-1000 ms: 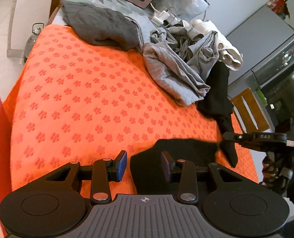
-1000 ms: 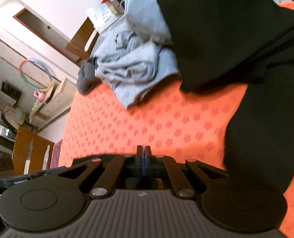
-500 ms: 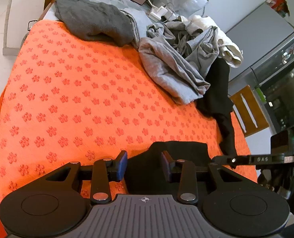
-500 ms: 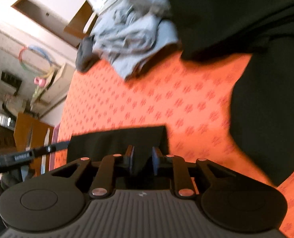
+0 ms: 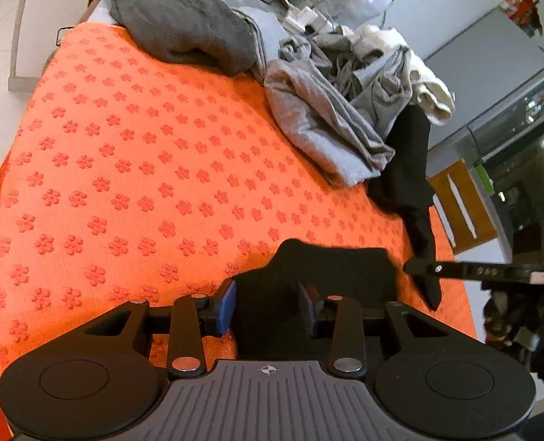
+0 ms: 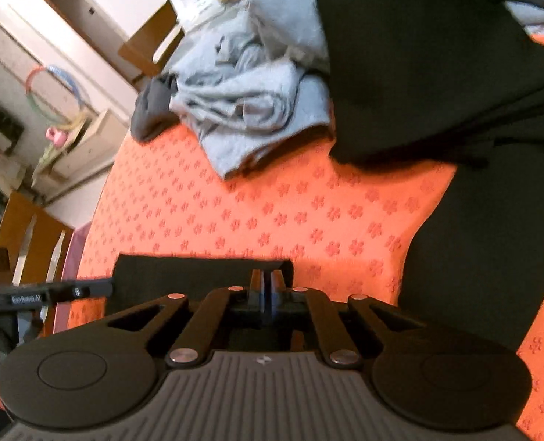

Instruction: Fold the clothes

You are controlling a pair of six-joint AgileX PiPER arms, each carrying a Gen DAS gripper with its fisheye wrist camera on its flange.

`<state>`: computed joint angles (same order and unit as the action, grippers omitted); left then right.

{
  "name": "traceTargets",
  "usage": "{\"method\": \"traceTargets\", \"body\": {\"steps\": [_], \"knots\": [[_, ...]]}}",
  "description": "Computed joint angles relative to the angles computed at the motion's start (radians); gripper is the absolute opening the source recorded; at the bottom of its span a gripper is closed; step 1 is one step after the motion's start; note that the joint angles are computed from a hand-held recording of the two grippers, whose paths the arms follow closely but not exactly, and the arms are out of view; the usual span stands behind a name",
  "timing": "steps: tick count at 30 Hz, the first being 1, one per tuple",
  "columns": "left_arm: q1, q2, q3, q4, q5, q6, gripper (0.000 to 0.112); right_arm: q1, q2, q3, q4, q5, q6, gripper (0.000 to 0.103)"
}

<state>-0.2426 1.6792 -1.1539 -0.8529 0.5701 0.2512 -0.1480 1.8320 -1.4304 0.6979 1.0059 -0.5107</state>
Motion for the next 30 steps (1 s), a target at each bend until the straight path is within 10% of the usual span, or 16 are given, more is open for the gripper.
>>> {"method": "traceTargets", "body": {"steps": [3, 10, 15, 17, 30], "knots": [[0.009, -0.021, 0.011, 0.001, -0.004, -0.008, 0.039, 0.006, 0.022, -0.017, -0.014, -0.009, 0.001, 0.039], [-0.013, 0.019, -0.060, 0.136, 0.026, -0.054, 0.039, 0.070, 0.082, -0.084, -0.089, -0.037, -0.075, 0.043], [-0.059, 0.089, -0.158, 0.238, 0.051, -0.090, 0.037, 0.118, 0.096, -0.110, -0.149, -0.057, -0.124, 0.023], [-0.087, 0.107, -0.184, 0.298, 0.051, -0.111, 0.016, 0.130, 0.094, -0.118, -0.165, -0.050, -0.134, 0.005], [-0.172, -0.041, -0.297, 0.655, -0.055, -0.312, 0.005, 0.012, -0.123, -0.149, 0.049, -0.031, -0.198, 0.002]]}}
